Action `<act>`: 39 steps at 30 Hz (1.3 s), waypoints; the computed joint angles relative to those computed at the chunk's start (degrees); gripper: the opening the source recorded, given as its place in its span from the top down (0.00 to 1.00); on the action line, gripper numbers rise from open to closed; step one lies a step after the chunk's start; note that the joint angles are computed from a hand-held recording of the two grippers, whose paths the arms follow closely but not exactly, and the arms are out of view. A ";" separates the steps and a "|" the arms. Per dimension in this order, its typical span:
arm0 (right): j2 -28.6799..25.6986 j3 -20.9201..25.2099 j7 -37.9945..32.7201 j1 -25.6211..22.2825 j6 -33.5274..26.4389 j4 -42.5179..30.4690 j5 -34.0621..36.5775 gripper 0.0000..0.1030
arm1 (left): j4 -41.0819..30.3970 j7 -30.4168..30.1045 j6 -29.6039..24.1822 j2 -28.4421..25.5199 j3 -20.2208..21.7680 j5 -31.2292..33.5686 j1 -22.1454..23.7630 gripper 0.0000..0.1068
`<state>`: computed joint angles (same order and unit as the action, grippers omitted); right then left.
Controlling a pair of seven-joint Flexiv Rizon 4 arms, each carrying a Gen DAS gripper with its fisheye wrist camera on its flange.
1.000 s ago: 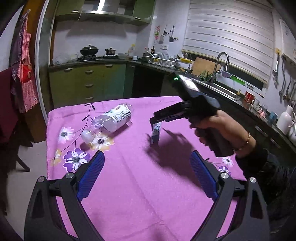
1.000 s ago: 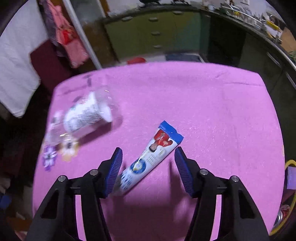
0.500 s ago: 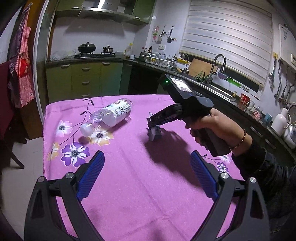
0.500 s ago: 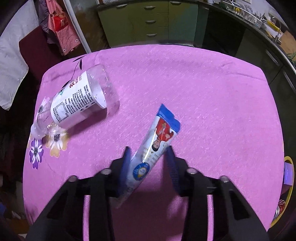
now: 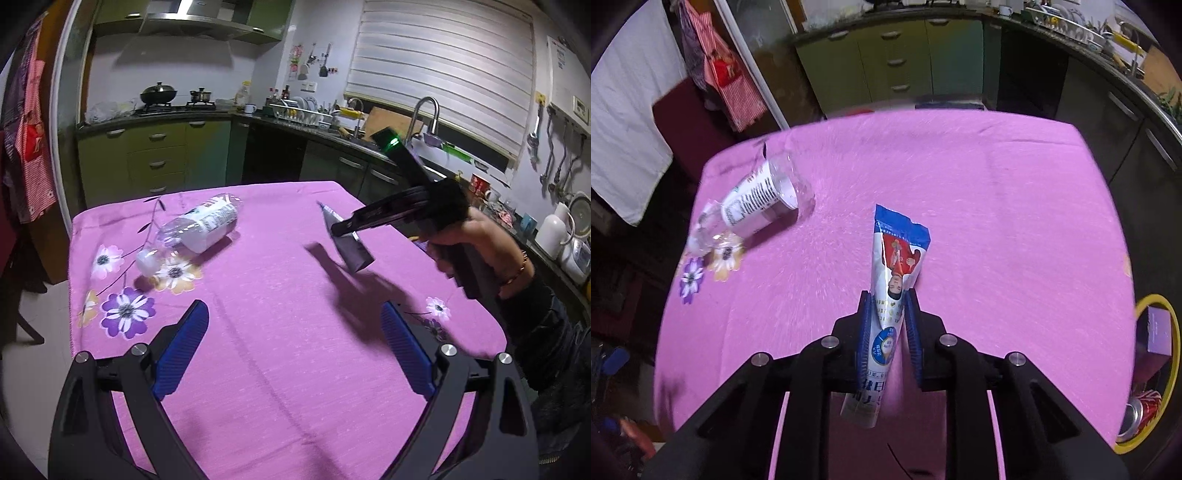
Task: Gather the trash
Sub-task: 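Close the right gripper on the white toothpaste tube and lift it, then carry the toothpaste tube over the bin and open the right gripper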
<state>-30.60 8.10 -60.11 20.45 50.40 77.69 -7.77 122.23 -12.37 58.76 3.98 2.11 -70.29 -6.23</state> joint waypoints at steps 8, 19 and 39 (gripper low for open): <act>9.78 0.25 0.08 -2.97 7.82 11.40 1.55 0.82 | -0.31 -0.48 -1.12 -0.04 -0.70 1.17 -0.99 0.17; 24.83 -5.92 16.28 -11.56 6.64 30.96 -10.62 0.81 | -1.44 -0.85 -2.00 -1.10 -1.67 2.13 -2.28 0.17; 17.06 -8.13 12.68 -14.18 10.62 34.02 -22.18 0.80 | -4.00 -5.52 -1.94 -3.70 -3.15 8.56 -2.93 0.16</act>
